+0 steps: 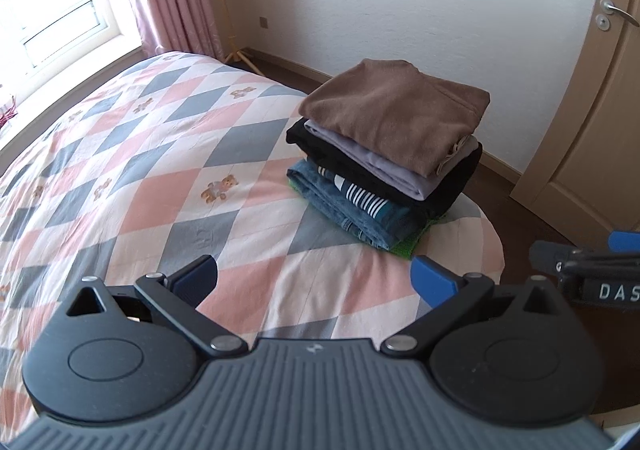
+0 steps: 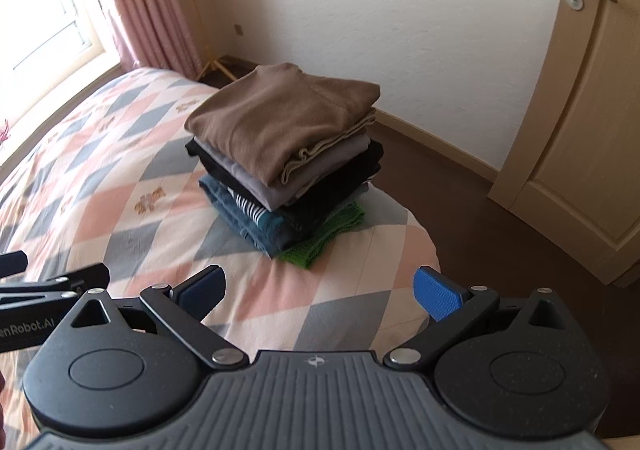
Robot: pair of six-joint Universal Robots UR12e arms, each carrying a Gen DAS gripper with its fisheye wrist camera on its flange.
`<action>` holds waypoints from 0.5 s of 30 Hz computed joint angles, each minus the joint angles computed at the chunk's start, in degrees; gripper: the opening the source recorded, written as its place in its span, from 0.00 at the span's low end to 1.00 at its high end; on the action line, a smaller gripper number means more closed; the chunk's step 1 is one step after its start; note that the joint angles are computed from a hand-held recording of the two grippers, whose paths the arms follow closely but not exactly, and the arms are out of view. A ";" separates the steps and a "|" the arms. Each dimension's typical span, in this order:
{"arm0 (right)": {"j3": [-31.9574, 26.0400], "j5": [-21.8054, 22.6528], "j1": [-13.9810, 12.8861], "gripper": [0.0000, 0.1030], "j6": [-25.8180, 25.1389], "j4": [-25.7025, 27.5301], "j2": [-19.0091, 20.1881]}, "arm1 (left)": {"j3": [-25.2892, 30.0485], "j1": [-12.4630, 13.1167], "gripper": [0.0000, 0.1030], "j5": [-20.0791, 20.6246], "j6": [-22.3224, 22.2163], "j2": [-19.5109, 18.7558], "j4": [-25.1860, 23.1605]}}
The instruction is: Fold clothes
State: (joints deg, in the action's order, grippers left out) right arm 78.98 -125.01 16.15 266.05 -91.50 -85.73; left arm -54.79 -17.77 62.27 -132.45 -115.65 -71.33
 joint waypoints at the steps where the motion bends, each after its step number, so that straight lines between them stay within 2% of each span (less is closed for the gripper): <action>1: 0.19 0.03 0.13 1.00 -0.42 -0.20 -0.09 | -0.44 0.12 0.99 0.15 -0.39 0.29 0.29; 8: 1.51 0.85 0.76 1.00 -2.58 -2.44 -0.48 | -2.82 0.86 0.99 1.58 -1.91 1.81 0.94; 15: 1.51 1.80 1.06 1.00 -3.46 -3.61 -0.01 | -2.93 1.49 0.99 2.30 -1.17 1.90 0.54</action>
